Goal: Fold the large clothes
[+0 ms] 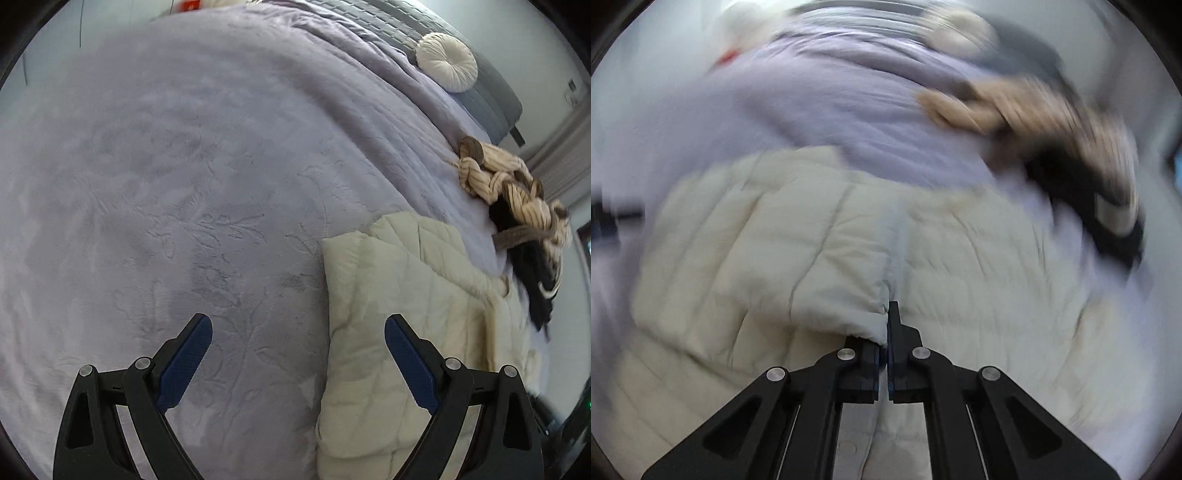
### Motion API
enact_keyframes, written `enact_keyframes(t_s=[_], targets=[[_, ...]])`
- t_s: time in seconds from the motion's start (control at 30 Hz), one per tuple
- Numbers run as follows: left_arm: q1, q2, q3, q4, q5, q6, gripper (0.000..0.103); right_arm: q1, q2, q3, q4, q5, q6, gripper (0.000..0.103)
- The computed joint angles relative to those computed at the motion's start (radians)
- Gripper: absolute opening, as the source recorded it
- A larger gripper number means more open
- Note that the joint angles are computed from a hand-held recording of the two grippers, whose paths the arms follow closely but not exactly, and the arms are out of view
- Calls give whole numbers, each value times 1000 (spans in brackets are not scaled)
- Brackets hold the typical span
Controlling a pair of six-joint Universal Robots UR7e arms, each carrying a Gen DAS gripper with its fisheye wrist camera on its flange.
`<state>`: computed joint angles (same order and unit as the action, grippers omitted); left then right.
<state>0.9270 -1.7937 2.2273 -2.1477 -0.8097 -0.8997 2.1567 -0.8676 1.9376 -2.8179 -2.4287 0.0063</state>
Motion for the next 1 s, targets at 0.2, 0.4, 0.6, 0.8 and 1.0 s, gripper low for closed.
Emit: enact_keyframes(t_s=[0.2, 0.4, 0.6, 0.8, 1.0], targets=[[67, 113, -38, -118, -79, 127, 95, -237, -230, 170, -25, 431, 406, 3], [86, 197, -57, -194, -101, 183, 45, -304, -252, 211, -88, 595, 422, 3], [84, 203, -65, -156, -54, 227, 44, -402, -263, 306, -288, 783, 537, 3], [69, 197, -79, -93, -6, 194, 54, -428, -277, 337, -317, 823, 599, 6], [16, 140, -94, 20, 70, 129, 63, -325, -369, 282, -48, 619, 545, 30]])
